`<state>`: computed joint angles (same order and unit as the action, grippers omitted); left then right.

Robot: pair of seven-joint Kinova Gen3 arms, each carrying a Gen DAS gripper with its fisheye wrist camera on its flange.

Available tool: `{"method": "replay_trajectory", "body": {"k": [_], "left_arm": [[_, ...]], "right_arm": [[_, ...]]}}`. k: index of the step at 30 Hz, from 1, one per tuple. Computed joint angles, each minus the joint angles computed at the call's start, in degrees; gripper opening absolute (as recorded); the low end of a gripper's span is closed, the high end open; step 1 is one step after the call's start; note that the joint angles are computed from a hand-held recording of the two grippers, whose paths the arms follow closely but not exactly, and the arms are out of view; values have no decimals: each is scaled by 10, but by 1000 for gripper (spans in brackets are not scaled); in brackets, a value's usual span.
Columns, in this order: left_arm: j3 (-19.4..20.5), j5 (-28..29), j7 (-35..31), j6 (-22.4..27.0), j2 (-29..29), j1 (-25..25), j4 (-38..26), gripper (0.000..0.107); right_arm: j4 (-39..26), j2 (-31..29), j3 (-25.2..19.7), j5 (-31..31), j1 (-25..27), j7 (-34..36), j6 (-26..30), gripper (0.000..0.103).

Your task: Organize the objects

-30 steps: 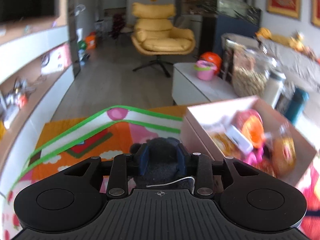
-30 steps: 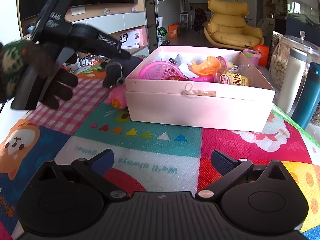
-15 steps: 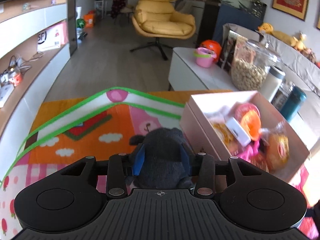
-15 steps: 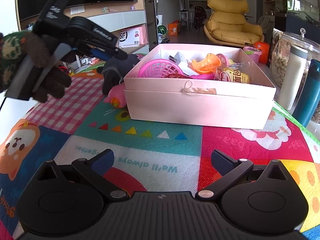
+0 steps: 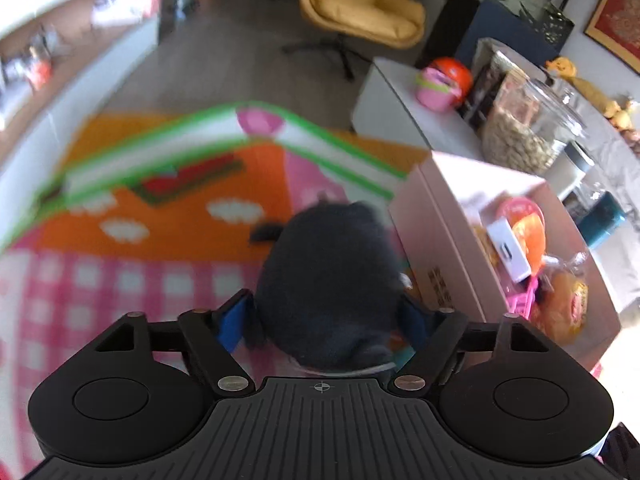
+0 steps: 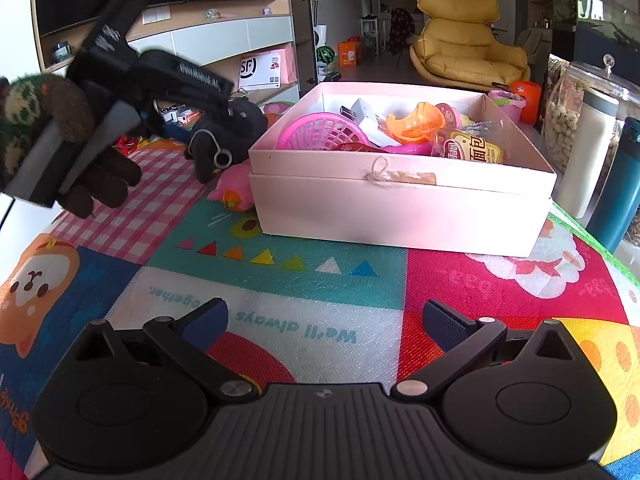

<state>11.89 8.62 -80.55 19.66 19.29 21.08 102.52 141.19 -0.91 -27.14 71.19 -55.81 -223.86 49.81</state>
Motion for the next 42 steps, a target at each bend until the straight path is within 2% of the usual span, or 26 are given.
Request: {"method": "replay_trajectory", "body": {"k": [2,3,5,6,7,9,11,13,15,17,20,22,23,24,26,30,32,34,36,39,42], "left_arm": [[26,19,-24,-35,0,-21,19,86],[24,14,-22,-58,1,-16,28,85],[-8,-4,10,-105,-1,22,45,82],[-18,-13,33,-128,-5,33,57,74],[-17,-16,47,-151,-11,33,73,74],[17,-9,60,-198,-29,4,115,73],[29,-13,83,-245,-55,-4,168,73],[-1,8,68,-284,-86,30,221,73],[-48,54,37,-329,-114,83,274,73],[-70,97,8,-376,-142,108,325,73],[-73,141,-13,-445,-148,108,374,73],[-44,126,20,-482,-141,65,394,73],[-25,112,43,-494,-139,39,402,73],[-9,103,60,-502,-139,19,408,73],[0,97,67,-515,-138,11,416,73],[-29,140,19,-541,-128,65,416,73],[-16,119,38,-542,-128,42,420,73],[-15,73,84,-551,-127,23,430,73],[-16,48,108,-552,-126,14,432,73],[-18,46,109,-551,-126,14,432,73],[-19,44,107,-551,-124,14,430,73]], "right_arm": [[1,-1,0,1,0,-2,-1,103],[1,-1,1,1,1,-2,-2,103],[0,-1,3,0,4,3,-7,103],[-1,-1,3,-1,4,4,-9,103],[-1,-1,4,-1,5,5,-10,103],[-2,-2,5,-3,8,9,-14,103],[-3,-3,6,-5,10,14,-17,103],[-6,-1,6,-8,11,21,-17,103],[-14,6,7,-18,12,41,-13,103],[-31,18,9,-36,11,76,-2,103],[-55,35,13,-55,3,110,19,103],[-78,44,18,-64,-1,127,29,100],[-92,50,29,-65,-15,135,37,88],[-110,59,50,-66,-40,152,47,82],[-154,89,91,-67,-93,191,87,59],[-239,182,163,-39,-183,282,180,52],[-277,230,153,-24,-177,329,227,46],[-311,262,116,-14,-137,376,260,42],[-342,290,103,-11,-117,418,288,42],[-375,315,140,-28,-128,477,288,42],[-386,321,155,-35,-136,491,292,38]]}}
